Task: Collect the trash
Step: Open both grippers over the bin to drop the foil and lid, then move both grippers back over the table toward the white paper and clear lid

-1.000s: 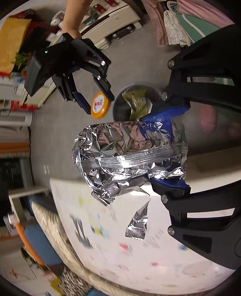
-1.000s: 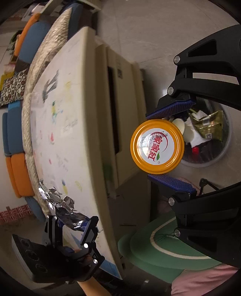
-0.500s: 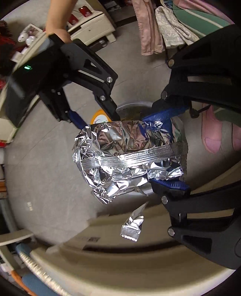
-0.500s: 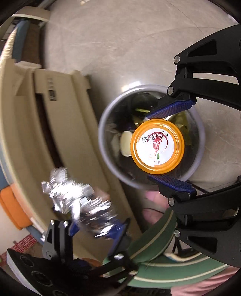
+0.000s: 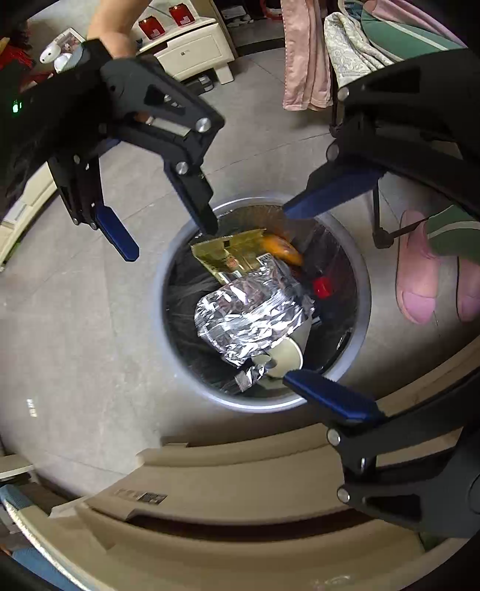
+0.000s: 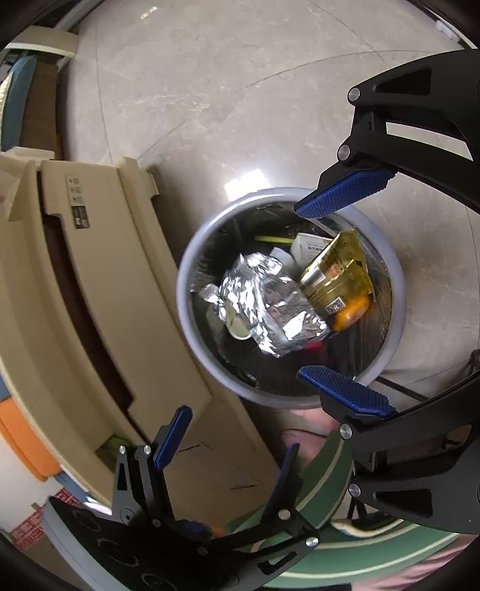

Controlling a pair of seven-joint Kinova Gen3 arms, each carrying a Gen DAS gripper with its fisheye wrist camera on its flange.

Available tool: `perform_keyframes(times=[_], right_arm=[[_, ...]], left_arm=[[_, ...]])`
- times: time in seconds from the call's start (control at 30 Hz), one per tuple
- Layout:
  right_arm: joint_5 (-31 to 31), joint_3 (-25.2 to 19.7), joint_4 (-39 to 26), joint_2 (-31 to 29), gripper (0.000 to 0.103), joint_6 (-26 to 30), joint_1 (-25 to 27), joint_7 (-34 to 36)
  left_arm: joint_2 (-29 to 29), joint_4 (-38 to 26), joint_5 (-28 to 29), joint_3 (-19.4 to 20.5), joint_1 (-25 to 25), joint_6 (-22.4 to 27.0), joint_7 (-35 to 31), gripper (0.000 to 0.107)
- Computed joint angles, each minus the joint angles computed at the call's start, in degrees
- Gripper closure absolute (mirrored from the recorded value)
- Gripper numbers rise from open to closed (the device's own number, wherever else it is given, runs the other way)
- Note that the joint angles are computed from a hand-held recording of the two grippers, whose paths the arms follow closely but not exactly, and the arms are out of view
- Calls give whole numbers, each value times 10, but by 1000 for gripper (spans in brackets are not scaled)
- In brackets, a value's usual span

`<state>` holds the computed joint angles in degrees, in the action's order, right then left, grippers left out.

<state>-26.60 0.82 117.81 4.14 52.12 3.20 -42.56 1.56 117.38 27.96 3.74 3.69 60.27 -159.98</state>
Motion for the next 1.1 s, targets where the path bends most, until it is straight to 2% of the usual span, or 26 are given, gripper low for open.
perform_keyframes(times=[0.17, 0.33, 0.43, 0.63, 0.73, 0.9, 1.0, 1.1], right_arm=[[-1, 1, -20, -24, 21, 10, -5, -3], [-5, -2, -54, -47, 21, 30, -25, -7], [-10, -10, -88, -56, 21, 42, -46, -9], [-24, -38, -168, -48, 19, 51, -100, -30], [-22, -59, -212, -32, 16, 46, -134, -45], [5, -97, -298, 20, 16, 45, -193, -81], [18, -117, -359, 64, 15, 50, -227, -104], [63, -130, -427, 113, 13, 56, -278, -154]], left_arm=[[-29, -12, 36, -30, -31, 46, -30, 24], [-78, -32, 59, -83, -76, 110, -73, 24], [-99, -55, 52, -120, -109, 142, -87, 23], [-118, -102, 30, -189, -177, 175, -115, 21], [-115, -120, 25, -225, -218, 189, -144, 19], [-101, -144, 13, -263, -285, 184, -188, 19], [-90, -152, 19, -282, -327, 172, -216, 13], [-68, -173, 27, -292, -368, 169, -224, 11]])
